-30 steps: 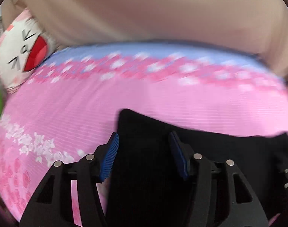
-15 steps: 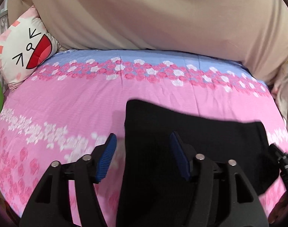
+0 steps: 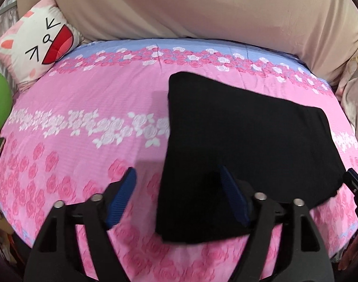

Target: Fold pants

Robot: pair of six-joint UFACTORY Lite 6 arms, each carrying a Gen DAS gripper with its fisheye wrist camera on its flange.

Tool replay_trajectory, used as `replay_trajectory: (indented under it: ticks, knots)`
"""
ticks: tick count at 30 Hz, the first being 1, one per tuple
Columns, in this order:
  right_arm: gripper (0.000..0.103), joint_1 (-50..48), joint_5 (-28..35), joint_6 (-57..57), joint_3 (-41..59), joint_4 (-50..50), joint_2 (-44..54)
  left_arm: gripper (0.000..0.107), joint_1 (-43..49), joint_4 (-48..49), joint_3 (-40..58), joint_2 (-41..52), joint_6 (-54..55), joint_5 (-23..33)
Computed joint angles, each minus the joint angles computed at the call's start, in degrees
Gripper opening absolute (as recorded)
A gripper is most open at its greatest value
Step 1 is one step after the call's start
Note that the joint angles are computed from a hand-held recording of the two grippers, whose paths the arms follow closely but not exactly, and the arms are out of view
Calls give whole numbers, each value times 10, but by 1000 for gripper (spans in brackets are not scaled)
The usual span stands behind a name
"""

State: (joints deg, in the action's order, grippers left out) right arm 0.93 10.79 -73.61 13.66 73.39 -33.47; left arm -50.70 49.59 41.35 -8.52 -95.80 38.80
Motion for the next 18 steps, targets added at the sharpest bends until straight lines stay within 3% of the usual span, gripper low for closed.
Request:
replay_trajectory:
  ticks: [2, 4, 5, 6, 8, 10, 13, 15, 18]
  knots:
    - [19, -31, 30, 44, -18, -50, -28, 84, -11, -12, -33, -36, -6, -13]
    - [25, -57, 51, 77, -35, -92, -54, 79, -6, -30, -71, -65, -1, -58]
    - [27, -71, 64, 68, -40, -88, -59, 70, 2, -26, -84, -69, -6, -84]
    - [27, -86, 76, 43, -43, -67, -52, 47, 22, -30, -93, -57, 1, -120]
    - [27, -106, 97, 6, -44, -35, -36, 41, 58, -33, -112, -55, 6, -179]
    - [27, -116, 105, 4, -49, -36, -41, 33, 71, -27, -119, -69, 13, -186]
    - [32, -157, 151, -7, -50, -41, -54, 31, 69, 0, -127, -82, -4, -166]
    - [41, -169, 168, -44, -48, -11, -41, 32, 79, 6, -140, -85, -11, -175]
    - [41, -165, 183, -87, -35, 35, 10, 34, 63, 23, -133, -82, -36, -158]
